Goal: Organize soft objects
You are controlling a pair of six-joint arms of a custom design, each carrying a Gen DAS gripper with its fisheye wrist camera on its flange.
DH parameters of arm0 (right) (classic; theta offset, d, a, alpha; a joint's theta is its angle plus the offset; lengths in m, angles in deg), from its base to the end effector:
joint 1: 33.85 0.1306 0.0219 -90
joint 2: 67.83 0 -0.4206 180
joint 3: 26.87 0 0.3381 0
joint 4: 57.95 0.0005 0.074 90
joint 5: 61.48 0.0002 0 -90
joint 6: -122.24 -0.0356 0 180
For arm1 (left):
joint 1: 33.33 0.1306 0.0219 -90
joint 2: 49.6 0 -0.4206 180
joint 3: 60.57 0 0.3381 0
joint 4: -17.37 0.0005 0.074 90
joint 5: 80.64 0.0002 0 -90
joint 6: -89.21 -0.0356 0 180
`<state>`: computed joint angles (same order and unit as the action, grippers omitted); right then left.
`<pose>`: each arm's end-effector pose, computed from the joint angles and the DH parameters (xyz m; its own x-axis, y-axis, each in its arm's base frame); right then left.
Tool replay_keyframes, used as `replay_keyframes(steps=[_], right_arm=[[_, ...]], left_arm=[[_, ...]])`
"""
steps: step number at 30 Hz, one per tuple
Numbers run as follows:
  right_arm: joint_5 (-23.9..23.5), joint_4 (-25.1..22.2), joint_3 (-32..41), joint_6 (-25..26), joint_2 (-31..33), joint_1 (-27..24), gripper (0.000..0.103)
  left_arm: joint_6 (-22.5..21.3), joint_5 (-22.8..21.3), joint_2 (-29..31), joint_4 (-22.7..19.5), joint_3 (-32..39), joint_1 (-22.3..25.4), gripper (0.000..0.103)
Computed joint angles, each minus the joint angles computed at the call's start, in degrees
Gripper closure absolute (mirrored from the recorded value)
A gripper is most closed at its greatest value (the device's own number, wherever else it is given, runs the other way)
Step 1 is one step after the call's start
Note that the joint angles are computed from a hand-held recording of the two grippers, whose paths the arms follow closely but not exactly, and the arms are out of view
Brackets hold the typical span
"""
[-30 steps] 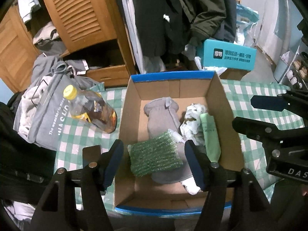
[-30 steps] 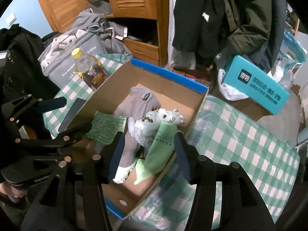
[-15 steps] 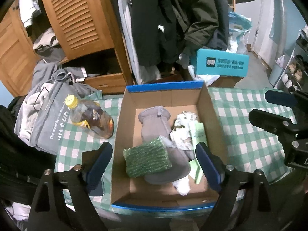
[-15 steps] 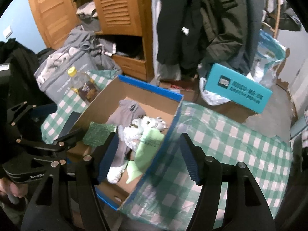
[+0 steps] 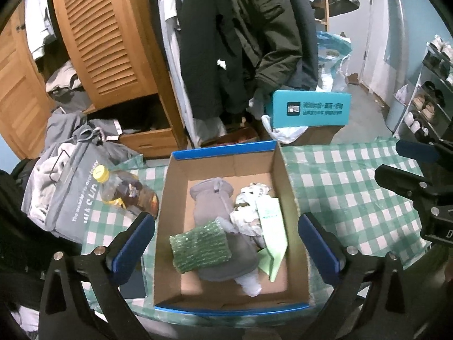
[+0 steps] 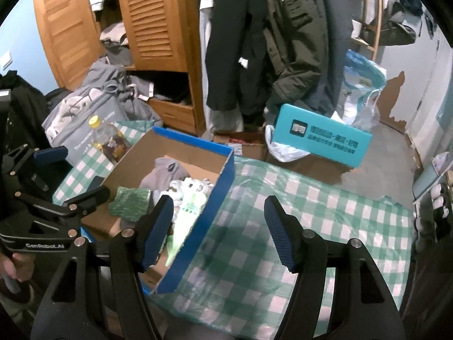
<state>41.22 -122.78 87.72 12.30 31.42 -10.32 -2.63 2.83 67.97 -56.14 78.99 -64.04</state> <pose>0.4489 0.1864 0.5524 -0.7435 0.0391 -0.6676 -0.0053 0.9979 0.0644 0.5159 -0.3023 0.5443 -0.6584 0.4282 -0.6191 0.4679 0.8770 0.1090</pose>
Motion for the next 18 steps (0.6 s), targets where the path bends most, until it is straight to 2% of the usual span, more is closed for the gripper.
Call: replay_keyframes(steps=[4,18], right_arm=[[1.24,0.52,-0.95,0.31,-0.96,-0.17,0.037],[0.45,1.59,-3.18,-0.72,-2.47,-1.38,0.037]], left_arm=[[-0.20,0.37,0.36,-0.48,1.01,-0.66,0.001],[0.50,1.02,1.24,-1.70,2.69,-1.08,0.001]])
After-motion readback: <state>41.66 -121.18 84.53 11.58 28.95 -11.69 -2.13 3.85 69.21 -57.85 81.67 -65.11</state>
